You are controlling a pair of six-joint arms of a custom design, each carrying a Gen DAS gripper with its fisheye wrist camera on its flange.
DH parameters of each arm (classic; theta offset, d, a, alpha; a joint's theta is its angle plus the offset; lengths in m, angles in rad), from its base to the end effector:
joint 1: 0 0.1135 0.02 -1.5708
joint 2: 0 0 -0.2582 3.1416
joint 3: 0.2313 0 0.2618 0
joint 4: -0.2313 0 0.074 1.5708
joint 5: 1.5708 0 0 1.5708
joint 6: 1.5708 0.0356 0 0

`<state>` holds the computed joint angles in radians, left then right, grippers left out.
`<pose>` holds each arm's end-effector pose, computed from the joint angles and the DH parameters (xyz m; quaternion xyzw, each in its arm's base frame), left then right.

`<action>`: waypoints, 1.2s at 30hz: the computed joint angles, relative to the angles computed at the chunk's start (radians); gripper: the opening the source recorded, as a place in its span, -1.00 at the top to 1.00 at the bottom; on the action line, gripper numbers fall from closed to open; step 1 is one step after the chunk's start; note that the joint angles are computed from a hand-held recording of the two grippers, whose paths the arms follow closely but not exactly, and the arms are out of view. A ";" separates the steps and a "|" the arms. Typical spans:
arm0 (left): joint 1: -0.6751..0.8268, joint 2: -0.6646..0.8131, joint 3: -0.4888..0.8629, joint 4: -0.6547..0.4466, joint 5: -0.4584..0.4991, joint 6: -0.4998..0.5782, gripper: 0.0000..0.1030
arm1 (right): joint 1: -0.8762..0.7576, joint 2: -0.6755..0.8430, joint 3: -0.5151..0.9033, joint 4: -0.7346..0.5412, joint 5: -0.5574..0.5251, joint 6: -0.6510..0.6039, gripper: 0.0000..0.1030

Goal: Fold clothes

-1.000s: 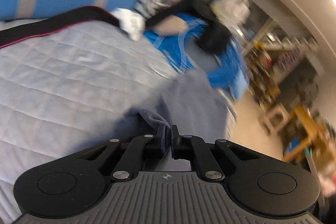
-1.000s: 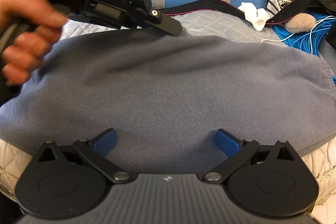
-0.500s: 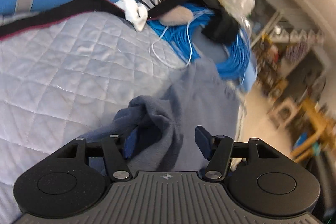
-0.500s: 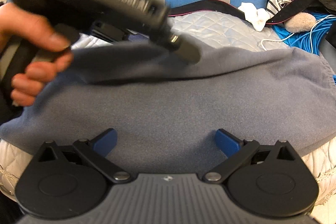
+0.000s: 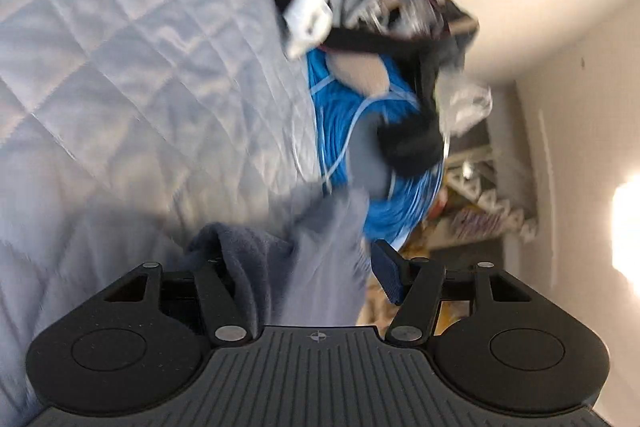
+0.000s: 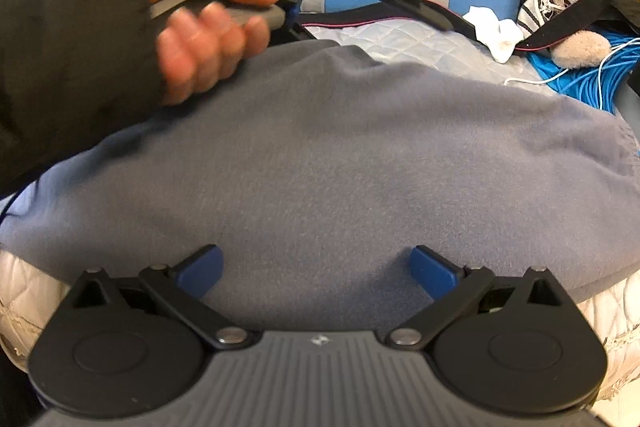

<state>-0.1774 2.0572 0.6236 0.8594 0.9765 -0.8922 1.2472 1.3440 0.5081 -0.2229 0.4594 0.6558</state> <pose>0.3037 -0.0844 0.0465 -0.0614 0.8052 -0.5696 0.1531 0.0879 0.2123 0.1239 -0.2194 0.9179 0.0729 0.3225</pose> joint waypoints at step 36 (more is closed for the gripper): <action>0.204 -0.714 -0.178 -0.638 -0.295 0.611 -0.77 | -0.018 0.017 0.009 0.000 -0.028 -0.011 -1.00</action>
